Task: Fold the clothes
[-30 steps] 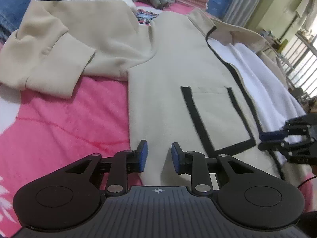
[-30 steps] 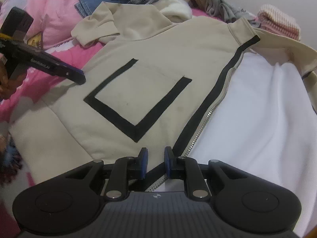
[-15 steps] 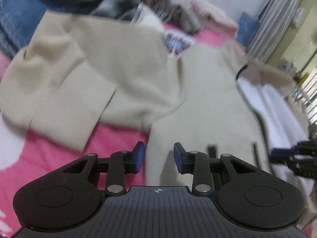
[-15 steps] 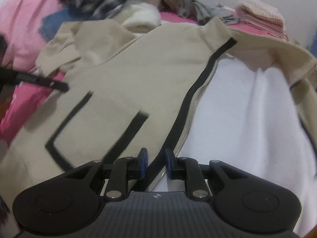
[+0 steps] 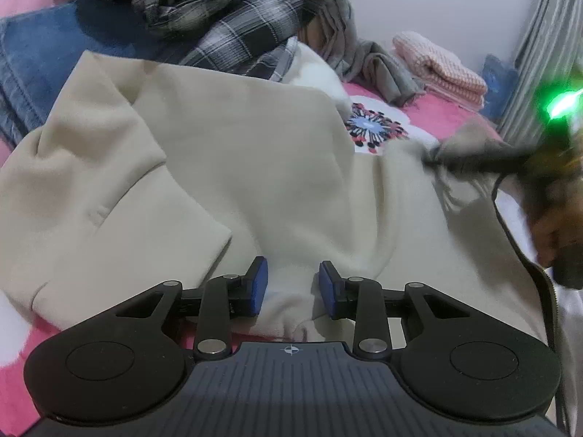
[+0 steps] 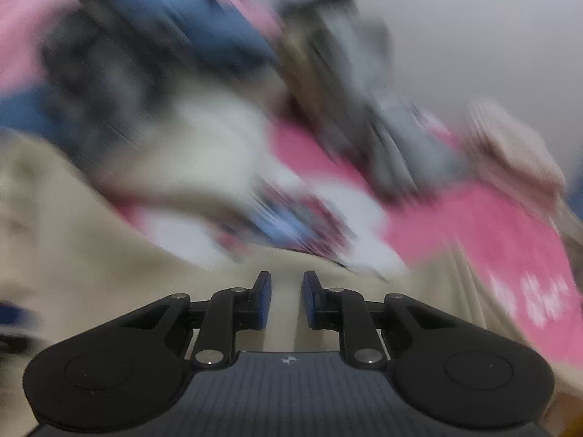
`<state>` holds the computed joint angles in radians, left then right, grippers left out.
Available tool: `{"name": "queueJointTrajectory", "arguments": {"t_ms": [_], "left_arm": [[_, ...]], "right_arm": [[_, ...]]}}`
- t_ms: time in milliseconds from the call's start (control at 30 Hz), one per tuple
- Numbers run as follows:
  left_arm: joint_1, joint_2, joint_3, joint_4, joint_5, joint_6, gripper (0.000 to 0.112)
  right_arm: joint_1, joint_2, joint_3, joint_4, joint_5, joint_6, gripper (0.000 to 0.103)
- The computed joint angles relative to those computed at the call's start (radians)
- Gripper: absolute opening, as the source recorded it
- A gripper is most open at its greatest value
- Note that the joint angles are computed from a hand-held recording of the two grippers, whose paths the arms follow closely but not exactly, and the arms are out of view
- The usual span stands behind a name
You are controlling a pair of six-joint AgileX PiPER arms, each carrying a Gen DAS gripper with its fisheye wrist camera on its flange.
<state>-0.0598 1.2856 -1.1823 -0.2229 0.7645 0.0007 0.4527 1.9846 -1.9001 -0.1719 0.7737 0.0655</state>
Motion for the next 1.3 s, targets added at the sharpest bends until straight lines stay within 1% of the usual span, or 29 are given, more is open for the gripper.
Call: {"name": "queueJointTrajectory", "arguments": {"t_ms": [33, 67, 100, 133, 167, 200, 233, 300, 333, 367, 467, 500, 533, 600, 633, 733, 800, 833, 867, 900, 933, 967, 1067, 1133, 1200, 1300], "left_arm": [[0.014, 0.000, 0.001, -0.024, 0.002, 0.015, 0.030], [0.028, -0.001, 0.002, -0.047, 0.005, 0.031, 0.030], [0.043, -0.008, 0.007, -0.068, 0.011, 0.042, 0.029], [0.048, 0.001, 0.010, -0.083, 0.002, 0.047, 0.029], [0.051, 0.001, 0.011, -0.089, 0.001, 0.044, 0.029], [0.054, 0.000, 0.011, -0.094, 0.000, 0.042, 0.029], [0.052, 0.002, 0.014, -0.092, -0.007, 0.036, 0.029], [0.047, 0.004, 0.019, -0.087, -0.022, 0.021, 0.029], [0.042, 0.004, 0.021, -0.079, -0.027, 0.016, 0.029], [0.036, 0.003, 0.023, -0.070, -0.033, 0.010, 0.029], [0.029, -0.008, 0.032, -0.060, -0.040, 0.009, 0.029], [0.031, -0.011, 0.036, -0.062, -0.041, 0.011, 0.029], [0.032, -0.015, 0.039, -0.065, -0.043, 0.012, 0.029], [0.038, -0.017, 0.041, -0.074, -0.040, 0.016, 0.029], [0.042, -0.016, 0.039, -0.082, -0.037, 0.018, 0.029], [0.053, -0.013, 0.038, -0.103, -0.034, 0.022, 0.029], [0.054, -0.016, 0.043, -0.109, -0.039, 0.021, 0.029], [0.052, -0.019, 0.049, -0.108, -0.045, 0.022, 0.029], [0.052, -0.022, 0.053, -0.111, -0.049, 0.025, 0.029], [0.055, -0.021, 0.050, -0.119, -0.045, 0.034, 0.029], [0.061, -0.017, 0.037, -0.128, -0.027, 0.046, 0.030], [0.067, -0.012, 0.024, -0.137, -0.008, 0.057, 0.032], [0.102, -0.011, -0.030, -0.168, 0.089, 0.054, 0.033], [0.120, -0.028, -0.055, -0.164, 0.147, 0.035, 0.034], [0.130, -0.058, -0.057, -0.155, 0.180, 0.037, 0.034], [0.157, -0.110, -0.053, -0.149, 0.237, 0.048, 0.037]], "right_arm": [[-0.027, 0.008, 0.012, 0.013, -0.014, 0.003, 0.017], [-0.053, -0.015, 0.061, 0.066, -0.068, -0.019, 0.017], [-0.063, -0.026, 0.078, 0.094, -0.086, -0.036, 0.017], [-0.056, -0.026, 0.059, 0.081, -0.064, -0.034, 0.017], [-0.036, -0.022, 0.028, 0.032, -0.029, -0.005, 0.017], [-0.023, -0.027, 0.014, 0.014, -0.018, 0.010, 0.018], [-0.019, -0.041, 0.015, 0.035, -0.029, 0.006, 0.018], [-0.023, -0.057, 0.013, 0.135, -0.049, -0.051, 0.018], [-0.025, -0.053, 0.004, 0.186, -0.047, -0.088, 0.018], [-0.024, -0.037, -0.002, 0.200, -0.043, -0.104, 0.018], [-0.013, 0.038, -0.028, 0.165, -0.024, -0.104, 0.017], [-0.014, 0.041, -0.013, 0.168, -0.045, -0.117, 0.017], [-0.014, 0.037, -0.015, 0.159, -0.041, -0.105, 0.017], [0.000, 0.039, -0.069, 0.101, 0.031, -0.037, 0.018], [0.004, 0.019, -0.066, 0.080, 0.041, -0.017, 0.018], [-0.006, -0.052, -0.021, 0.044, 0.023, 0.042, 0.018], [-0.015, -0.030, -0.033, -0.052, 0.058, 0.119, 0.018], [-0.029, -0.009, -0.050, -0.075, 0.084, 0.129, 0.018], [-0.048, -0.001, -0.044, -0.058, 0.081, 0.140, 0.018], [-0.076, -0.001, -0.026, -0.001, 0.062, 0.137, 0.018], [-0.092, -0.017, -0.020, 0.053, 0.067, 0.129, 0.018], [-0.095, -0.042, -0.020, 0.088, 0.086, 0.133, 0.020], [-0.112, -0.124, -0.013, 0.210, 0.142, 0.134, 0.020], [-0.141, -0.192, 0.028, 0.364, 0.187, 0.085, 0.021], [-0.177, -0.244, 0.077, 0.564, 0.254, 0.025, 0.021], [-0.187, -0.304, 0.181, 0.794, 0.317, -0.036, 0.021]]}}
